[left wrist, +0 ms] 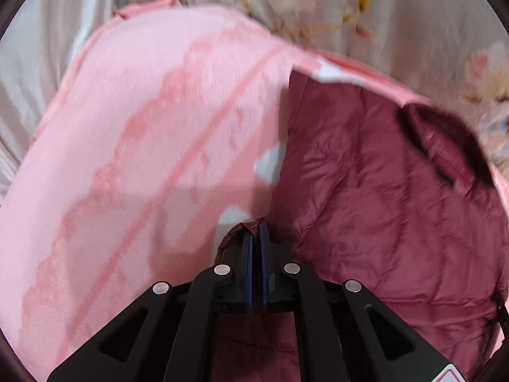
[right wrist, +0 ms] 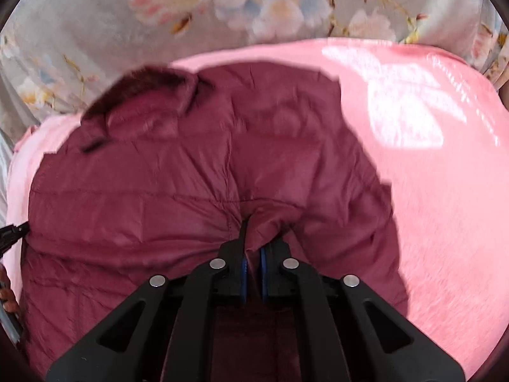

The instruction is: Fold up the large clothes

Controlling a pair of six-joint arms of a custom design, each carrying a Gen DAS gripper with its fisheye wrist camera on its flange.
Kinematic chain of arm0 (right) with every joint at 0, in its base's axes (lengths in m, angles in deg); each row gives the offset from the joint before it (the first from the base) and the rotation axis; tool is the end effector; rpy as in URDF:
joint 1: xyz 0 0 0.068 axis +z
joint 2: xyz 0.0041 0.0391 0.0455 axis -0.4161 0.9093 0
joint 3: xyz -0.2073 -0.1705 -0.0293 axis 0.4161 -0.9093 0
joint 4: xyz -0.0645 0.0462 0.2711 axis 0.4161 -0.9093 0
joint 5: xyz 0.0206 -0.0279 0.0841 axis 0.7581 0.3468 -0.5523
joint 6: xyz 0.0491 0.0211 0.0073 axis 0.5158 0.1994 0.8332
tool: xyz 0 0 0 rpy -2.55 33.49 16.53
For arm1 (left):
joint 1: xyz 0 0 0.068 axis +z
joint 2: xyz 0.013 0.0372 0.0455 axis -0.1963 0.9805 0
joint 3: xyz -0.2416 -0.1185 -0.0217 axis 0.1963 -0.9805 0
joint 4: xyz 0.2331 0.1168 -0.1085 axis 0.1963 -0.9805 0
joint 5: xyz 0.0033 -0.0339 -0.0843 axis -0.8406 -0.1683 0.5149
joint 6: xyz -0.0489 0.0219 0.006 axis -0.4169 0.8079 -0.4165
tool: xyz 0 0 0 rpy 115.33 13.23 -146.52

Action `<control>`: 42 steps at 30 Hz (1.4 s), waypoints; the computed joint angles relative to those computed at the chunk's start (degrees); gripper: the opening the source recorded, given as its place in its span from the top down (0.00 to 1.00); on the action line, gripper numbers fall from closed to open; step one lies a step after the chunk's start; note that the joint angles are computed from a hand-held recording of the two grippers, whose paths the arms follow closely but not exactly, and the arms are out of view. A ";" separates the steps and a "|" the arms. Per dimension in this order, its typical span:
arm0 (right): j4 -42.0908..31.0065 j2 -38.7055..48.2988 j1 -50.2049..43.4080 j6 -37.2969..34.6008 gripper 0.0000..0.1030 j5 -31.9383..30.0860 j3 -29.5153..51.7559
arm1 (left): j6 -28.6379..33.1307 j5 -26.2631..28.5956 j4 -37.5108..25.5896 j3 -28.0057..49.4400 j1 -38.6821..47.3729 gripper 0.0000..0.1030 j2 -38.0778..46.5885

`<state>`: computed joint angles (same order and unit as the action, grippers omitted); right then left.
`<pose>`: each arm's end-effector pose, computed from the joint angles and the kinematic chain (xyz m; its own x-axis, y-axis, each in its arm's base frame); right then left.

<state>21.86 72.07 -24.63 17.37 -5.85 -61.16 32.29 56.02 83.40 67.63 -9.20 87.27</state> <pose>0.1998 0.0022 0.1047 -0.8112 0.1850 -0.5547 0.1130 0.9804 0.1616 0.2453 0.0121 0.0935 -0.7805 -0.3169 -0.5389 -0.3224 0.9426 -0.0874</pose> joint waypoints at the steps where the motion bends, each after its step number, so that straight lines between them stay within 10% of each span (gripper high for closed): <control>1: -0.85 -0.70 0.59 -0.27 0.95 0.55 0.06 | 0.30 0.00 1.00 -0.67 0.04 0.95 0.23; 12: -20.73 -26.15 -3.00 -2.84 0.73 1.42 3.70 | 4.13 -0.96 -20.13 -2.54 -1.93 0.84 -28.93; 26: -0.45 5.58 26.92 12.73 0.73 11.23 6.92 | -10.14 -10.59 -10.16 10.05 -28.69 0.80 5.25; 31: 5.86 6.92 27.05 13.66 0.74 10.41 2.30 | -8.14 -19.83 2.41 2.49 -33.84 0.78 6.65; 42: 7.89 7.41 26.47 13.84 0.74 9.49 1.35 | -7.85 -22.42 2.13 3.13 -34.90 0.78 7.95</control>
